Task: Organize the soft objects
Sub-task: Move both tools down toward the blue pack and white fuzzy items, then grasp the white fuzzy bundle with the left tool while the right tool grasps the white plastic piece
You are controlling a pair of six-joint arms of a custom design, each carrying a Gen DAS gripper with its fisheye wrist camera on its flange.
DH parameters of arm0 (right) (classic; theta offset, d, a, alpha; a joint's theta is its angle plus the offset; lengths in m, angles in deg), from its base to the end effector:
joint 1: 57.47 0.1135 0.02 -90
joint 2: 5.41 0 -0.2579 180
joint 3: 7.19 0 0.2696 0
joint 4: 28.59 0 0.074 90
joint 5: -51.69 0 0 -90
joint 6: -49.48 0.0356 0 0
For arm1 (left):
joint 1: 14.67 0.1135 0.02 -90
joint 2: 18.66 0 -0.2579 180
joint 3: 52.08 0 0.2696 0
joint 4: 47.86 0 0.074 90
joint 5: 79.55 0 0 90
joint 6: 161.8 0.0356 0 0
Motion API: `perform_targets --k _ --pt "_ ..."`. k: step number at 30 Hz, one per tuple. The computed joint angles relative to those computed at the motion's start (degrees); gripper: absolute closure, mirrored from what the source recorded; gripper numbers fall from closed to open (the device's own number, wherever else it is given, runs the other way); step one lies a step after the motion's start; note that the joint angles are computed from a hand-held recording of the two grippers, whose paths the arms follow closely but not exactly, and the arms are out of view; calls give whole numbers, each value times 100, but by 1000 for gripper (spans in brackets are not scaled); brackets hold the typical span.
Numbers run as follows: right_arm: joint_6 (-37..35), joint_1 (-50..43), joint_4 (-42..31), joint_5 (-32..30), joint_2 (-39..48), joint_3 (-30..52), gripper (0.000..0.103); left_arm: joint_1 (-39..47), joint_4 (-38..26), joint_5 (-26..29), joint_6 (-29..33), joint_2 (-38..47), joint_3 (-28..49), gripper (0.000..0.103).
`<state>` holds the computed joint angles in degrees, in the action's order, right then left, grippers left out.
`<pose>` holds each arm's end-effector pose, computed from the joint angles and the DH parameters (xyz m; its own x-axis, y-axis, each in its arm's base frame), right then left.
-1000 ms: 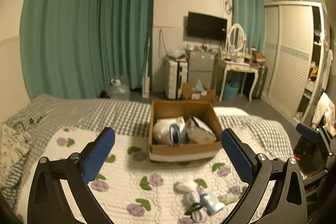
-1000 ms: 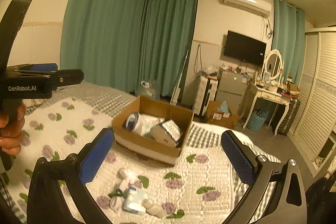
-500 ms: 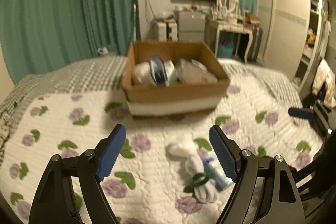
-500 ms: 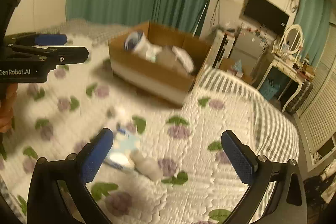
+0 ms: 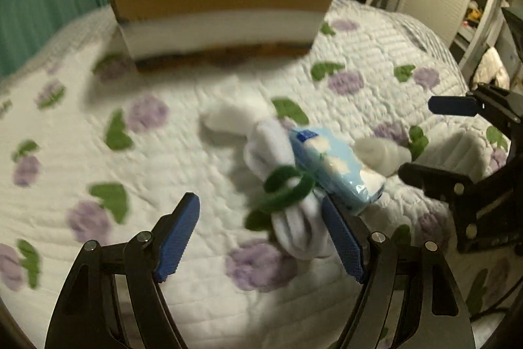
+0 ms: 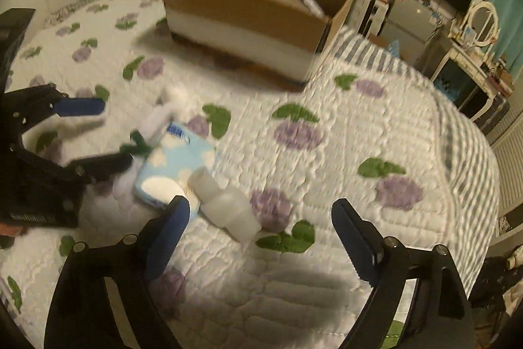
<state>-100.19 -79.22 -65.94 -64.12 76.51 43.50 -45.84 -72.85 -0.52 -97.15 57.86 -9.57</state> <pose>0.2407 -0.0794 0.1303 -0.5971 -0.5984 -0.5343 -0.6524 0.7497 -0.1105 0.2084 -0.1182 0.1201 -0.8444 0.0196 -0.5353 0.0694 0.9949 -0.0731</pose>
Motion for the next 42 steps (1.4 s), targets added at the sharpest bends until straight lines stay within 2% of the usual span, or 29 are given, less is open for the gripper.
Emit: perform_targets --k 6,10,13,15,17,18,19,21,26,32,38,42 --pt "-210 373 156 504 98 -210 18 94 348 162 -49 486 122 26" --pt "-78 509 178 689 488 -37 22 77 650 -5 -121 860 191 27" --pt "86 581 208 698 685 101 22 30 782 -184 -151 855 113 42" --pt "207 687 310 784 832 138 22 36 778 -232 -155 761 58 59" --pt "323 812 509 910 951 108 23 110 813 -187 -192 629 -24 69" --pt "343 862 588 921 930 51 31 167 832 -129 -227 487 -116 72" --pt "338 885 593 900 914 31 46 199 810 -110 -236 370 -177 73" --pt "371 949 657 937 841 -53 68 196 699 -154 -258 188 -234 75" --pt "485 908 703 975 725 -143 71 135 271 -316 -282 -421 -417 75" --pt "509 563 273 676 260 -227 72 107 -313 -410 -421 -1305 -573 75" --pt "631 65 -250 96 -466 -403 72 -207 -1052 -638 -684 -2259 -714 75" --pt "781 -42 -387 -165 -1384 -859 72 -497 -1783 -952 -869 -3075 -734 75"
